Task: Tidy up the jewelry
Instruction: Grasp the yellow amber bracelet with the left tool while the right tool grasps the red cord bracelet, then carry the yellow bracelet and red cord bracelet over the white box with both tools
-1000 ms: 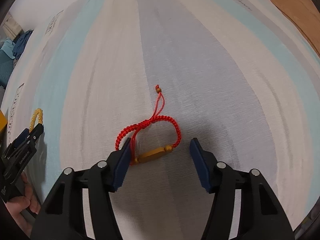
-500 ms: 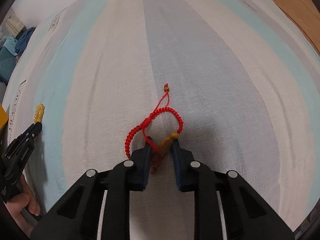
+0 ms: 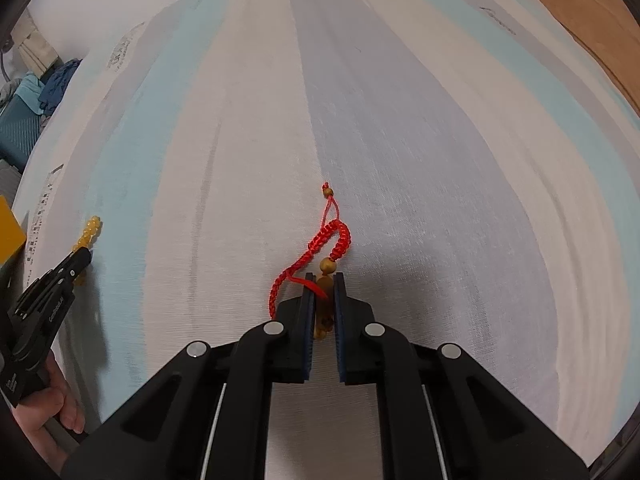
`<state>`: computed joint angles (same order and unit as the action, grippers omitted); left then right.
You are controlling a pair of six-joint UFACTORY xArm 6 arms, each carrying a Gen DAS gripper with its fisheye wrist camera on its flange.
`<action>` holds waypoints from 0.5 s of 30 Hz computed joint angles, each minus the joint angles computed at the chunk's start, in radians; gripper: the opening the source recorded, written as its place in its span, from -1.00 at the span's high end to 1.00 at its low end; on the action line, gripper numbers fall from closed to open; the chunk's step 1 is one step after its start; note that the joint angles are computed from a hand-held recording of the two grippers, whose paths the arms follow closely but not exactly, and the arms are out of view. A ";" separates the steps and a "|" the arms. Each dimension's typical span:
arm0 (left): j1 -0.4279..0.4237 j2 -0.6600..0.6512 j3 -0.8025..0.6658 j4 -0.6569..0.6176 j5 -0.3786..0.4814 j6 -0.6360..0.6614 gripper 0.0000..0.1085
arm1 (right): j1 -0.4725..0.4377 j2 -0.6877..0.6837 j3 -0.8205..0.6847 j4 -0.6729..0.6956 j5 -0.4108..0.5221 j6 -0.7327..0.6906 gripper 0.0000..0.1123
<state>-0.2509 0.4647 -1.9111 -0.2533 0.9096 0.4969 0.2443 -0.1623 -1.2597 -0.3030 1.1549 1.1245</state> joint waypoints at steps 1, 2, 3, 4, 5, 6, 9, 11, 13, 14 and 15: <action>0.001 -0.001 -0.002 -0.003 0.002 0.000 0.84 | 0.000 -0.002 0.000 -0.001 -0.002 0.000 0.86; 0.000 -0.005 0.002 -0.004 -0.001 0.000 0.84 | 0.001 -0.003 -0.002 -0.002 -0.003 0.001 0.86; 0.000 -0.007 0.003 -0.005 -0.001 0.000 0.84 | 0.003 -0.006 -0.003 -0.005 -0.003 0.004 0.86; 0.001 -0.008 0.002 -0.011 -0.001 0.003 0.84 | 0.005 -0.009 -0.004 -0.008 -0.003 0.006 0.86; 0.001 -0.012 0.004 -0.014 -0.002 0.005 0.84 | 0.006 -0.013 -0.003 -0.012 -0.003 0.008 0.86; 0.001 -0.016 0.006 -0.018 -0.003 0.007 0.84 | 0.008 -0.017 -0.003 -0.015 -0.003 0.010 0.86; 0.001 -0.032 0.016 -0.033 -0.009 0.016 0.84 | 0.013 -0.022 -0.004 -0.021 0.000 0.014 0.86; 0.003 -0.042 0.017 -0.052 -0.001 0.025 0.84 | 0.015 -0.026 -0.003 -0.024 0.002 0.014 0.86; 0.003 -0.052 0.020 -0.063 -0.002 0.032 0.84 | 0.018 -0.027 -0.006 -0.028 0.004 0.013 0.86; 0.004 -0.058 0.022 -0.069 -0.001 0.037 0.84 | 0.021 -0.025 -0.009 -0.031 0.006 0.014 0.86; 0.004 -0.063 0.025 -0.073 -0.001 0.041 0.84 | 0.026 -0.028 -0.009 -0.036 0.009 0.017 0.86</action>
<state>-0.2465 0.4020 -1.8861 -0.3259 0.9084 0.5383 0.2706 -0.1898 -1.2690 -0.3389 1.1640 1.1410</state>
